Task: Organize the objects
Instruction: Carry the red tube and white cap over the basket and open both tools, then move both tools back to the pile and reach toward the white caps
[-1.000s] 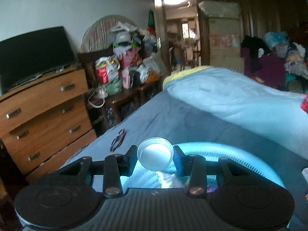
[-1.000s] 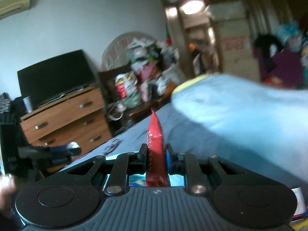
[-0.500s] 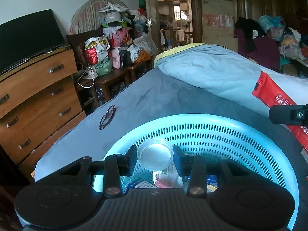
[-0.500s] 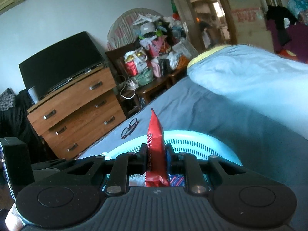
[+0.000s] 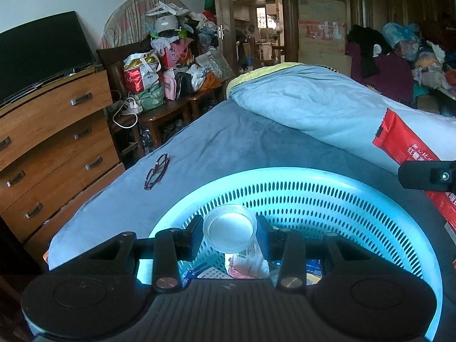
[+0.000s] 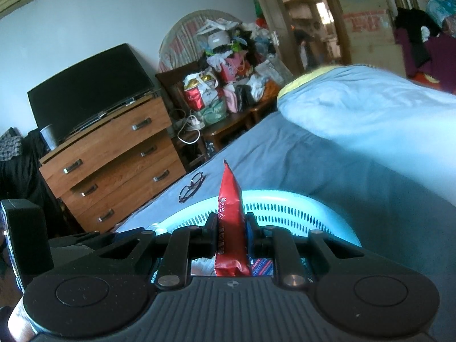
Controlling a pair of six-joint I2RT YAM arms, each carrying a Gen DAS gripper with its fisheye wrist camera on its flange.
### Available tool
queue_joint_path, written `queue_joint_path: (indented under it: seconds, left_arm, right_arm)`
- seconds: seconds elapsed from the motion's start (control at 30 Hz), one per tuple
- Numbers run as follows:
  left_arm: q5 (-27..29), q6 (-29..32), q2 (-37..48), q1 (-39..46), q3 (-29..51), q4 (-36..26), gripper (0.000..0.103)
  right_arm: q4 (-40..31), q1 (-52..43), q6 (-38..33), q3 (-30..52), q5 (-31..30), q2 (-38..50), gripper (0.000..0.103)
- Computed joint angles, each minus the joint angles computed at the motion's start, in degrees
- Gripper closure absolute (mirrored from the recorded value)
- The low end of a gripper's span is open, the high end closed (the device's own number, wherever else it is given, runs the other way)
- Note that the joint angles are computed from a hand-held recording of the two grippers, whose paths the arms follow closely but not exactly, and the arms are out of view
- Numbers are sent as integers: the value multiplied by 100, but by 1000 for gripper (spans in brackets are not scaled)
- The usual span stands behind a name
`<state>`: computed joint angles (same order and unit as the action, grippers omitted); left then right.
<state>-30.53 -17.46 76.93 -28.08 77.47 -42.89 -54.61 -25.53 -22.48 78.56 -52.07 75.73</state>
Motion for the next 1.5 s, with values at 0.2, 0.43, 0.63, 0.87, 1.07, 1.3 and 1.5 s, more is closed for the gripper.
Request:
queue_joint_path:
  seconds: [0.2,0.43,0.63,0.87,1.07,1.3,1.5]
  left_arm:
    - [-79,-29,61,-59,50,-44,61]
    - [-241,-78,137,-147,102,-98,53]
    - [-343,-236,14,-420,141,-106,44]
    - [-678,-199,-200,-2017,238,382,33]
    - [-534,-173,729,-3322,630,842,27]
    - [-248,-389,1984,-3904,1271,603,28]
    - [-232,-368,2309,-3868,1455,432,28]
  right_arm:
    - [37,40,25,11,35,34,80]
    - [253,-68,71,-162,-83,-87,57]
    - [185,-923,-519,-618,-685,-369,45]
    - [-635,-4263,-3939,-1555,-783,524,37]
    - [1025,-5564,-3411,-736,144,2390,40]
    - [2117,-5185,-2298,731,817,4095,39]
    - [2781,-4707,-1482,1416,760,5060,24]
